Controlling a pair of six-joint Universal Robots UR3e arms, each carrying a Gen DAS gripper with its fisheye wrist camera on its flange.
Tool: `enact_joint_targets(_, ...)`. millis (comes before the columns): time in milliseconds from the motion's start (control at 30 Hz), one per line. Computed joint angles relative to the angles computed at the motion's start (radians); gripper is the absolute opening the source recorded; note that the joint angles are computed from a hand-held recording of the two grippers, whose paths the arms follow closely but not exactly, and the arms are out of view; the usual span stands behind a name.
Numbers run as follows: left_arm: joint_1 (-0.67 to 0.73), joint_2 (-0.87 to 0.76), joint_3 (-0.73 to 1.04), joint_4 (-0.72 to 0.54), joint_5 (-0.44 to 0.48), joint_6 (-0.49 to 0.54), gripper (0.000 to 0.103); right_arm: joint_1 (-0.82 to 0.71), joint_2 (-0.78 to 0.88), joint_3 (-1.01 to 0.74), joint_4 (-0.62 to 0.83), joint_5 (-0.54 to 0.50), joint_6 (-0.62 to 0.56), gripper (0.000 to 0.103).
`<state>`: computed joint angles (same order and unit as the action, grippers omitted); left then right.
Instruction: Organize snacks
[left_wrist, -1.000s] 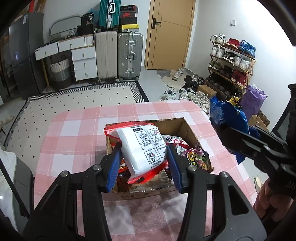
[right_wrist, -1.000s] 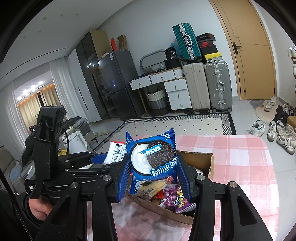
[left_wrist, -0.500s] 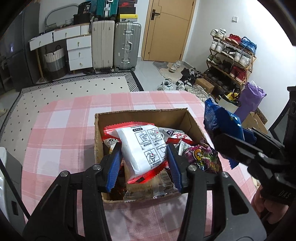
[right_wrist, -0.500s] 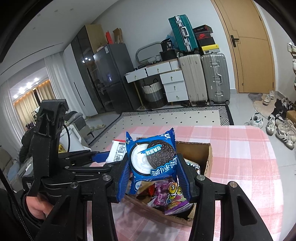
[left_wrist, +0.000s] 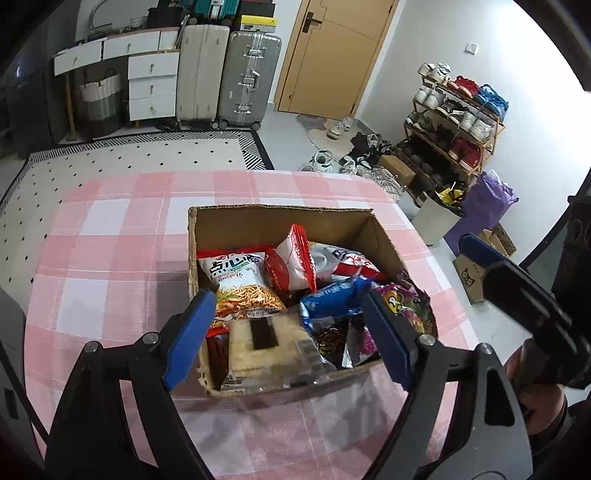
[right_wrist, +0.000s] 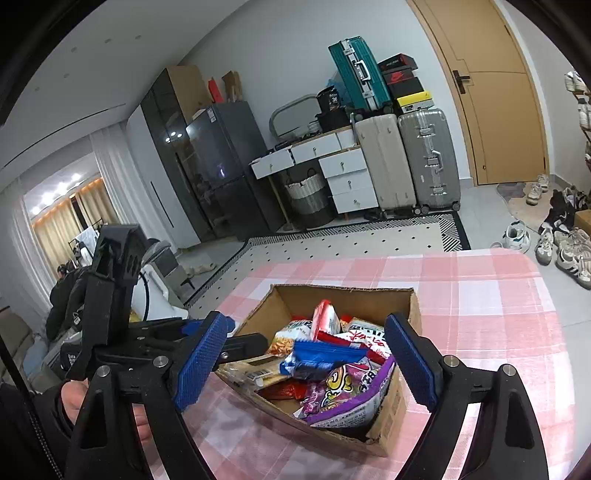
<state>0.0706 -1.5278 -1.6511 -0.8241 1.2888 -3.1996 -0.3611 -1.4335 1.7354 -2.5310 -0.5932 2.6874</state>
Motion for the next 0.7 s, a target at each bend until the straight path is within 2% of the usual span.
enact_joint_targets(200, -0.006, 0.088, -0.032, -0.018, 0.033, -0.011, 0.080, -0.032, -0.070, 0.042, 0.021, 0.020, -0.004, 0.089)
enact_joint_targets(367, -0.021, 0.188, -0.062, -0.056, 0.070, -0.022, 0.081, -0.090, -0.176, 0.144, 0.010, 0.046, -0.014, 0.094)
enact_joint_targets(633, 0.003, 0.418, -0.223, -0.092, 0.055, -0.024, 0.086, -0.247, -0.434, 0.366, 0.176, 0.123, -0.200, 0.098)
enact_joint_targets(700, 0.021, 0.490, -0.280, -0.100, 0.028, -0.001, 0.092, -0.300, -0.510, 0.414, 0.272, 0.148, -0.282, 0.099)
